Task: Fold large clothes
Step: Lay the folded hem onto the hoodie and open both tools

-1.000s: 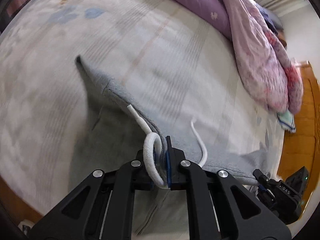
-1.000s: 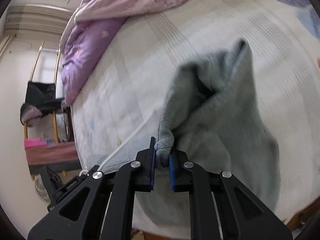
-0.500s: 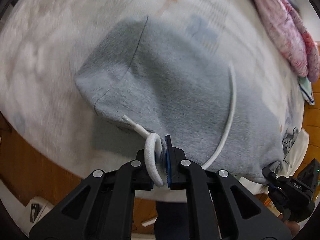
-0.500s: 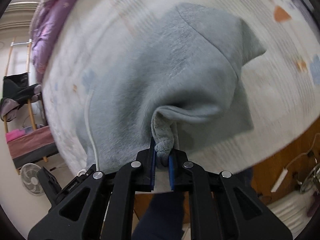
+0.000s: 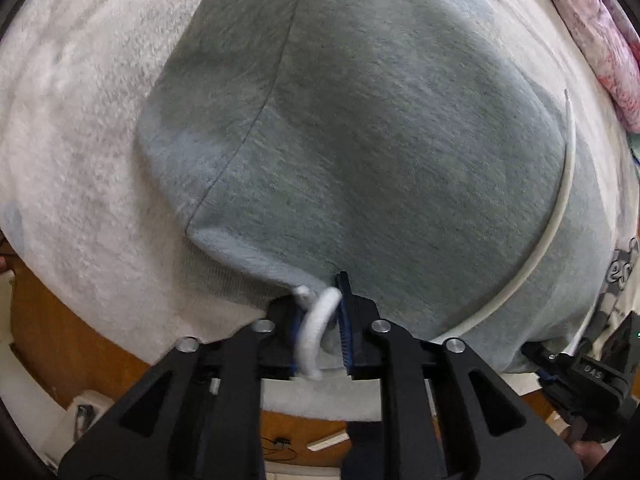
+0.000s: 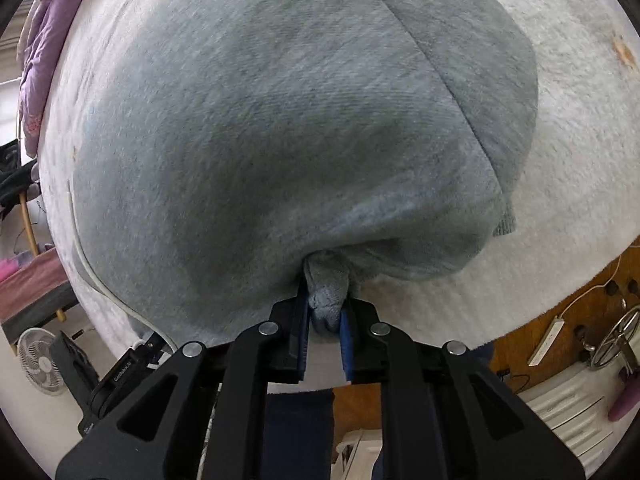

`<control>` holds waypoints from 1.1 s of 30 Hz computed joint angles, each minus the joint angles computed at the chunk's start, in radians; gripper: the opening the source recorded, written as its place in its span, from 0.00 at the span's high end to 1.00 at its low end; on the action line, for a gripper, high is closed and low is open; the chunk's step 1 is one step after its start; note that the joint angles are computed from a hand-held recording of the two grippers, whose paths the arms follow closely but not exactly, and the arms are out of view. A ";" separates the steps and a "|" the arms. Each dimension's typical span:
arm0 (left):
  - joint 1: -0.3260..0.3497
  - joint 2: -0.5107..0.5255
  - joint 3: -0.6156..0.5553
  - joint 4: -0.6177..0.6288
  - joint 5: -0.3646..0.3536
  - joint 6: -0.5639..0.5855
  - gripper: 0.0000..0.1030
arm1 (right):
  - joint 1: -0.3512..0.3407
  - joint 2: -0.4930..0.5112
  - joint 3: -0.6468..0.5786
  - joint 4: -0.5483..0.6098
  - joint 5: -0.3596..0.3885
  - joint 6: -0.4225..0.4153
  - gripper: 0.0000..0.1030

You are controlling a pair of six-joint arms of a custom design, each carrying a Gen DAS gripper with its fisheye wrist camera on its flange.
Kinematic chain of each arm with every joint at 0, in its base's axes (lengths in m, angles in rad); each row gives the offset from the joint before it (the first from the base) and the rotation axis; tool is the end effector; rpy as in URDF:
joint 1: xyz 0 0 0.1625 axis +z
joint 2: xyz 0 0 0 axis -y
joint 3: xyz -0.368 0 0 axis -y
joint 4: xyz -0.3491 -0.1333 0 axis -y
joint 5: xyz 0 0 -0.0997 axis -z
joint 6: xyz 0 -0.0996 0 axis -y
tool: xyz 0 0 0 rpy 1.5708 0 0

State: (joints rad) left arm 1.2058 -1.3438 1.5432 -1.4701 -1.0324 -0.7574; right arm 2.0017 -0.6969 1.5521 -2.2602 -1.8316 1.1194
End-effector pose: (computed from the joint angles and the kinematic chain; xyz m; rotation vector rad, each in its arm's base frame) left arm -0.0045 -0.5282 0.3407 -0.3899 2.5030 -0.0477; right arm 0.3458 -0.4945 0.0239 -0.9289 -2.6826 0.0921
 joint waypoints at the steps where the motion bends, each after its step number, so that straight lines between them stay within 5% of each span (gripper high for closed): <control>1: -0.004 -0.010 -0.001 0.013 0.001 -0.013 0.63 | -0.002 -0.008 0.002 -0.005 0.013 -0.008 0.87; 4: -0.019 -0.053 -0.006 0.059 -0.004 -0.056 0.51 | 0.012 -0.051 0.009 0.024 0.014 -0.031 0.73; 5: -0.025 -0.065 -0.011 0.072 -0.009 -0.064 0.51 | 0.022 -0.069 -0.002 0.071 -0.002 -0.042 0.60; 8: -0.067 -0.096 -0.040 0.125 0.022 -0.087 0.51 | 0.049 -0.102 -0.045 0.147 -0.042 -0.098 0.58; 10: -0.101 -0.107 -0.050 0.118 0.055 -0.080 0.51 | 0.063 -0.110 -0.087 0.198 -0.076 -0.130 0.61; 15: -0.103 -0.039 -0.064 -0.072 0.109 0.036 0.51 | 0.062 -0.098 -0.132 0.112 -0.186 -0.339 0.95; 18: -0.065 0.048 -0.092 -0.199 0.121 0.083 0.50 | 0.025 -0.055 -0.165 0.053 -0.239 -0.469 0.97; 23: 0.014 0.169 -0.176 -0.213 0.184 0.155 0.41 | -0.043 0.035 -0.231 0.063 -0.305 -0.611 0.99; 28: 0.064 0.217 -0.230 -0.225 0.188 0.154 0.38 | -0.120 0.039 -0.207 0.146 -0.377 -0.627 1.00; 29: 0.076 0.226 -0.249 -0.219 0.168 0.140 0.38 | -0.139 0.023 -0.178 0.103 -0.342 -0.634 1.00; 33: 0.079 0.252 -0.303 -0.175 0.169 0.204 0.36 | -0.121 -0.007 -0.153 0.079 -0.347 -0.627 0.99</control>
State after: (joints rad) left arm 1.2847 -1.0921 1.2400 -1.6447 -0.8631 -0.5534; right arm 1.8805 -0.7042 1.3992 -2.1808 -2.1781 0.4922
